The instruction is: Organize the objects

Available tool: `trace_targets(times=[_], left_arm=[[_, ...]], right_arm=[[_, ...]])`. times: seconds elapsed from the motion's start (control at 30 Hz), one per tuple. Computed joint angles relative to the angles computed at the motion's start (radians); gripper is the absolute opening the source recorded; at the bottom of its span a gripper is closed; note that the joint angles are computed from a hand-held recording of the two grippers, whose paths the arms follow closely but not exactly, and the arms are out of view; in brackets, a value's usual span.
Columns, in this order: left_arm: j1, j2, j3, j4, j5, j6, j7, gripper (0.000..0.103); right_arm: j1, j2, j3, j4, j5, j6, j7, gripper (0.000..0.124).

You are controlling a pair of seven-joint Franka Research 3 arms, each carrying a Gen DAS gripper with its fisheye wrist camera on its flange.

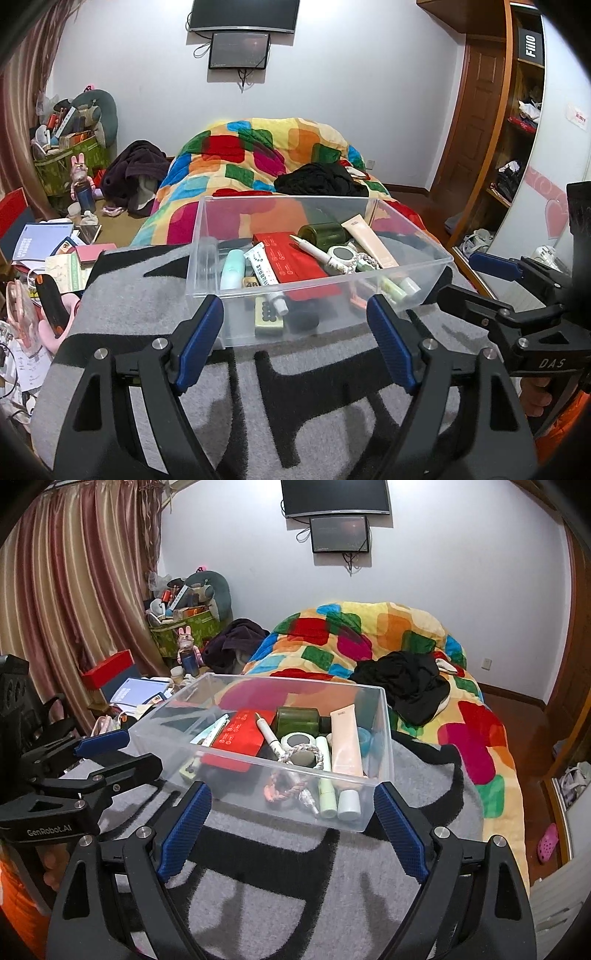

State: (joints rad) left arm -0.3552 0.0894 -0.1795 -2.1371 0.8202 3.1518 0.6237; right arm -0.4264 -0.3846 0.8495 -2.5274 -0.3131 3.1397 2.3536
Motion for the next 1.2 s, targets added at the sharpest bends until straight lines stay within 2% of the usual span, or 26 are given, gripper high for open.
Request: trace_targets(times=[0.87, 1.1, 1.2], left_arm=[[-0.001, -0.009, -0.004, -0.011, -0.006, 0.011, 0.008, 0.08], [-0.002, -0.01, 0.001, -0.009, 0.024, 0.019, -0.022, 0.081], [-0.006, -0.013, 0.007, -0.009, 0.046, 0.02, -0.048, 0.084]], right_arm=[[0.04, -0.004, -0.021, -0.007, 0.041, 0.014, -0.032, 0.088], [0.04, -0.003, -0.022, -0.007, 0.047, 0.014, -0.038, 0.088], [0.041, -0.003, -0.023, -0.008, 0.049, 0.014, -0.04, 0.088]])
